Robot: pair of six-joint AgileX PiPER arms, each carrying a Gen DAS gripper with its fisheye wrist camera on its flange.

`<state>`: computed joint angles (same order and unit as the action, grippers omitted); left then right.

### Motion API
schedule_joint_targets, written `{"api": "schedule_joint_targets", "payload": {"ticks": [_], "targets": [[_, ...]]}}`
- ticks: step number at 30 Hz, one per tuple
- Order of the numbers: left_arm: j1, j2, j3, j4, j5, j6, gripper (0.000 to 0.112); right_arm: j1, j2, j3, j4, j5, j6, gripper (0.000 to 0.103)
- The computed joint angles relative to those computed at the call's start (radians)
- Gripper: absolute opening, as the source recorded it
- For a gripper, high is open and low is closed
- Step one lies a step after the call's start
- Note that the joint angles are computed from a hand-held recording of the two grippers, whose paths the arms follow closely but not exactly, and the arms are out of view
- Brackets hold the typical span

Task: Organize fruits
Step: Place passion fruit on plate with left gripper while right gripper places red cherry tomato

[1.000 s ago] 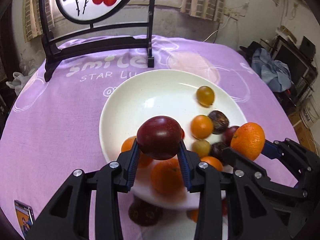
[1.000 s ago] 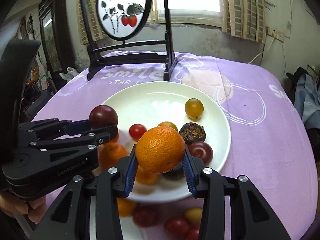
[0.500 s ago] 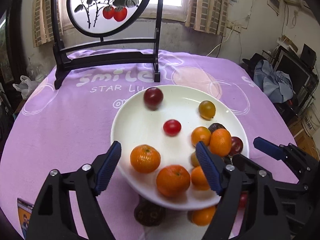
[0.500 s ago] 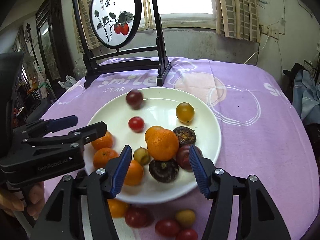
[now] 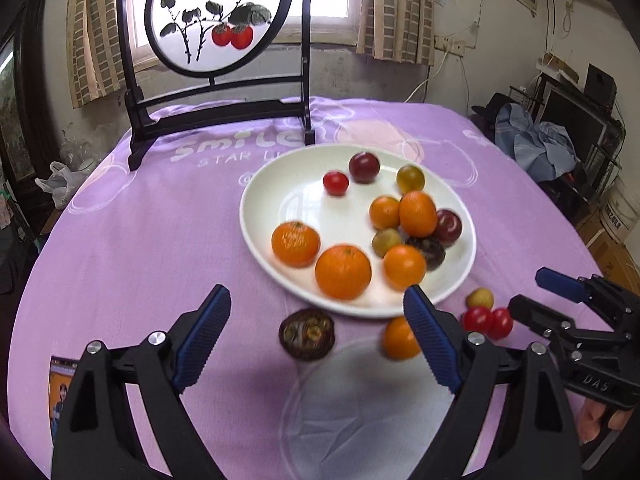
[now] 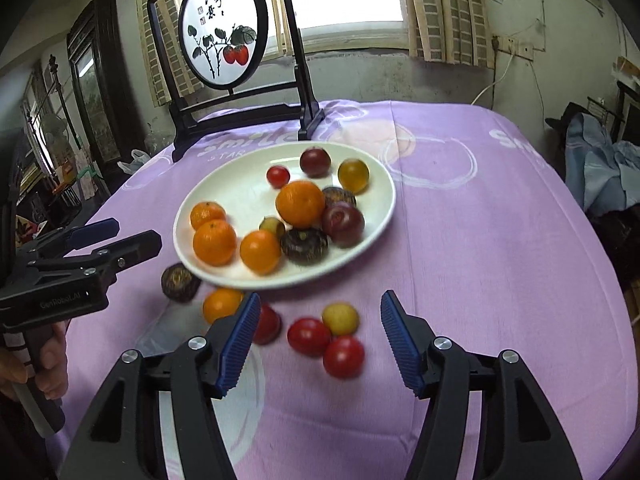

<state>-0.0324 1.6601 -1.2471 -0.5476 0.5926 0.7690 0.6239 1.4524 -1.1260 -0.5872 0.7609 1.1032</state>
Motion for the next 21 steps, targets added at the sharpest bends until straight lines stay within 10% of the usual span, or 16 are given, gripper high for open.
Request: {"api": "schedule_joint_targets", "payload": {"ticks": [16,21], "targets": [[-0.017,0.128,0.006,0.157,-0.036,-0.107,0.086,0.007,-0.042,0.058,0.011,-0.032,-0.015,0.064],[-0.039,0.213,-0.091,0.206,0.011,-0.175,0.071,0.008,-0.04,0.058,0.01,-0.019,-0.031,0.064]]}}
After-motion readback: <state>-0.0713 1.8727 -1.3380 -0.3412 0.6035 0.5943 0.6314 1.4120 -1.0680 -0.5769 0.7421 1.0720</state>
